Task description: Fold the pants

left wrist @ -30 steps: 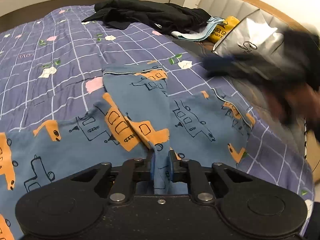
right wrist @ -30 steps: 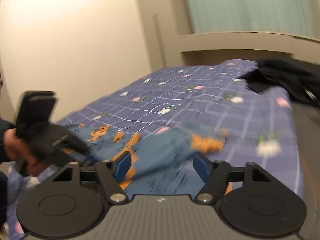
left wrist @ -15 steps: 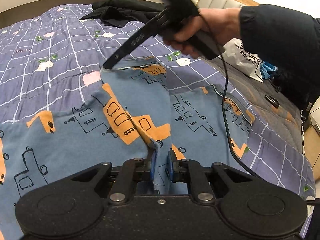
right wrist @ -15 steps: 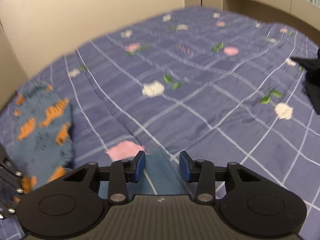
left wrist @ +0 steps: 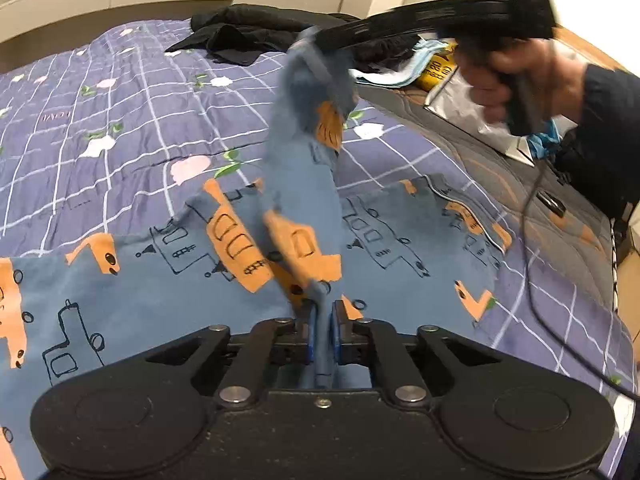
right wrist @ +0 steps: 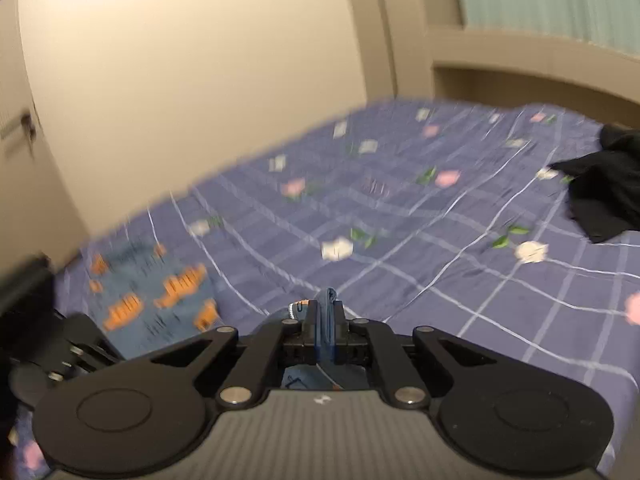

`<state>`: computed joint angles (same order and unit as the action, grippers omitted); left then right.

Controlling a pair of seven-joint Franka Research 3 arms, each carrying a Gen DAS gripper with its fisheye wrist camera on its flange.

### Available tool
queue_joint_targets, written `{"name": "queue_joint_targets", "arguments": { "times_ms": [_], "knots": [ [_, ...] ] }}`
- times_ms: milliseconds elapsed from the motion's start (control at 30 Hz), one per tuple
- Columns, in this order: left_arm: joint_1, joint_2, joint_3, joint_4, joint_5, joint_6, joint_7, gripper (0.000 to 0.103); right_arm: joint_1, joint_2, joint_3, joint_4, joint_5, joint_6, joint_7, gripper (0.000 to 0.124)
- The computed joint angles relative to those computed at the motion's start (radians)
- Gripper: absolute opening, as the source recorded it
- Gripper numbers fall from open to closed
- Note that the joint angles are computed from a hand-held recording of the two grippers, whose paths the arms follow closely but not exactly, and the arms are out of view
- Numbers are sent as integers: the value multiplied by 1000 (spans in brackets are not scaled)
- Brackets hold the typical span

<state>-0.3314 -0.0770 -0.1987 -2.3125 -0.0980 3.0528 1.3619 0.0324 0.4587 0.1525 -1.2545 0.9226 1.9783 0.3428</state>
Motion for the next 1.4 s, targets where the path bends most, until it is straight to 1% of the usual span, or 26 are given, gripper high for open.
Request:
{"name": "queue_joint_targets", "arguments": {
  "times_ms": [33, 100, 200, 300, 367, 400, 433, 533, 567, 600, 633, 667, 733, 767, 800, 833, 900, 1000, 1067, 1167, 1200, 1267, 1300, 1333, 1367, 1400],
  "knots": [
    [16, -9, -15, -4, 54, -8, -40, 7, -33, -45, 6, -65, 54, -3, -27, 4],
    [38, -30, -36, -16, 145, -13, -108, 7, -70, -115, -8, -154, 130, -9, -60, 4],
    [83, -66, -82, -33, 323, -32, -235, 7, -102, -226, -57, -312, 214, -21, -123, 4],
    [96, -84, -104, -37, 439, -53, -307, 7, -113, -313, -120, -447, 240, -42, -163, 4],
    [85, -80, -104, -28, 478, -73, -318, 7, -112, -356, -157, -520, 223, -44, -173, 4],
    [95, -74, -120, -16, 533, -95, -345, 7, -106, -369, -170, -548, 205, -34, -176, 4],
    [101, -68, -131, -3, 586, -119, -369, 9, -103, -382, -182, -574, 186, -27, -179, 4],
    [104, -44, -154, 44, 765, -203, -436, 24, -94, -403, -206, -635, 146, 7, -168, 4],
    [93, -34, -151, 57, 799, -226, -435, 30, -94, -405, -213, -647, 135, 13, -158, 4],
    [80, -28, -144, 62, 812, -240, -426, 31, -90, -410, -215, -659, 121, 26, -148, 5],
    [70, -19, -140, 70, 831, -254, -425, 32, -87, -415, -218, -668, 104, 36, -130, 6],
    [61, -8, -135, 80, 848, -268, -420, 32, -89, -416, -224, -670, 88, 25, -104, 9],
    [47, 5, -128, 93, 891, -287, -434, 32, -98, -420, -235, -673, 94, -1, -70, 20],
    [39, 8, -124, 98, 901, -299, -437, 32, -102, -422, -240, -673, 108, -14, -43, 26],
    [32, 9, -121, 101, 913, -307, -438, 32, -108, -420, -245, -671, 124, -28, -15, 39],
    [25, 8, -120, 104, 922, -318, -436, 32, -113, -418, -249, -668, 144, -39, 14, 43],
    [14, 8, -116, 106, 928, -332, -421, 32, -120, -424, -253, -678, 172, -30, 78, 47],
    [3, 16, -111, 113, 922, -344, -397, 32, -115, -445, -250, -710, 165, 12, 123, 47],
    [-4, 17, -104, 115, 874, -339, -348, 23, -94, -454, -236, -734, 126, 85, 164, 47],
    [-18, 8, -93, 103, 740, -316, -216, 12, -71, -435, -224, -739, 94, 134, 227, 47],
    [-23, 2, -94, 97, 713, -315, -180, 11, -65, -429, -221, -740, 90, 148, 239, 44],
    [-27, -3, -95, 89, 676, -313, -136, 6, -61, -418, -218, -734, 84, 137, 241, 20],
    [-30, -6, -92, 83, 639, -302, -109, 4, -58, -424, -216, -742, 75, 140, 221, 12],
    [-34, -11, -87, 76, 590, -285, -79, 2, -55, -429, -214, -748, 73, 148, 205, 11],
    [-42, -17, -80, 65, 527, -257, -33, 4, -53, -439, -215, -754, 76, 162, 189, 11],
    [-63, -25, -66, 52, 416, -227, 60, 8, -53, -449, -218, -759, 87, 176, 185, 10]
  ]
}}
